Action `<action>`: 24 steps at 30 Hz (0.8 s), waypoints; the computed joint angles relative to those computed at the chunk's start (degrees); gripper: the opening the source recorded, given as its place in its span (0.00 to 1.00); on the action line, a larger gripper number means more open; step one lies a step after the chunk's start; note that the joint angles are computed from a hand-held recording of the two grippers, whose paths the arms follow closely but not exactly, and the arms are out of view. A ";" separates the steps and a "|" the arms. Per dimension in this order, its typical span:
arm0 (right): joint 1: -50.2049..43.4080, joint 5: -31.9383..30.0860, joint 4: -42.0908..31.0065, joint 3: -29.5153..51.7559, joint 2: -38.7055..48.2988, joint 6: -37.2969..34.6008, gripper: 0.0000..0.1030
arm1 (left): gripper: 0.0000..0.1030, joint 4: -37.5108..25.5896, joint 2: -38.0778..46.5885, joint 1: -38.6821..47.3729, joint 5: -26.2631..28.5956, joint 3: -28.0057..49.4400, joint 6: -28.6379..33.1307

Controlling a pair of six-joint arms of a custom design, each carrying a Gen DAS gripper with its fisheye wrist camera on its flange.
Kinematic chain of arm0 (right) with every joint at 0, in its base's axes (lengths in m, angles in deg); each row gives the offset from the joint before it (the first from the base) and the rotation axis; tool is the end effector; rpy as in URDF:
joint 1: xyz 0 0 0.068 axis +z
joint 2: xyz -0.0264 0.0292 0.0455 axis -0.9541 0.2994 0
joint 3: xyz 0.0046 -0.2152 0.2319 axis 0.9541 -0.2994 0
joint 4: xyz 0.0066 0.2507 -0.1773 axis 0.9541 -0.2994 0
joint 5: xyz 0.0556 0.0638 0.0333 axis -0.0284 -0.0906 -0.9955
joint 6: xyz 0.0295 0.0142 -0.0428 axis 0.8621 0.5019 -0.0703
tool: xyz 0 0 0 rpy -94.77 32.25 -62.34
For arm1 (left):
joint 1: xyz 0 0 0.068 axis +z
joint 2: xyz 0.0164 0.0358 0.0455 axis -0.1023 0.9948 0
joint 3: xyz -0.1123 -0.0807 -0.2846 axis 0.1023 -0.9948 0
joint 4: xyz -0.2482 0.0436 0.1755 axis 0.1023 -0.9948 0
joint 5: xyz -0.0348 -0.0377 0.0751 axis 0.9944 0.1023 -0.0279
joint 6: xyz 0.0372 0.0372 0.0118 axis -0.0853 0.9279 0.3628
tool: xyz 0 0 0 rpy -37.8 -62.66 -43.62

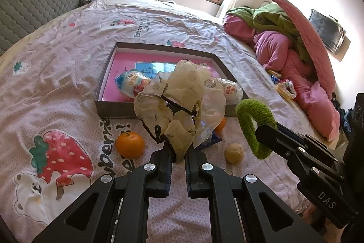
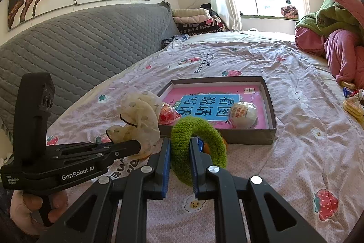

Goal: Organize objects
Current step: 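Carry the mesh bag with the left gripper while the right gripper carries the green ring over the tray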

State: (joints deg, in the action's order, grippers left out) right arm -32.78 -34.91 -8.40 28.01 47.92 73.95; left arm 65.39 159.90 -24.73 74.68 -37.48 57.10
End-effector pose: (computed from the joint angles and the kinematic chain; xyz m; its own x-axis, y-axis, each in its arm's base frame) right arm 0.2431 0.1966 0.1107 -0.5902 -0.0510 -0.8057 -0.3744 0.9015 0.2171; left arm 0.2762 -0.0983 0.1067 -0.7389 -0.0554 -0.6715 0.1844 0.9419 -0.2806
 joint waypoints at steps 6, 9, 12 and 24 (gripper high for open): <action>-0.61 -0.66 -0.11 0.43 0.15 0.02 0.16 | 0.09 -0.54 0.75 0.12 -0.57 1.05 0.29; -0.97 -1.12 -0.43 1.10 0.47 -0.27 0.16 | 0.09 -1.07 1.02 0.26 -0.50 1.75 0.39; -1.45 -1.67 -0.69 1.89 0.92 -0.47 0.16 | 0.09 -1.65 1.20 0.36 -0.56 2.34 0.59; -3.30 -3.74 -2.90 6.04 2.85 -1.46 0.16 | 0.09 -4.33 2.75 1.94 0.44 6.29 1.12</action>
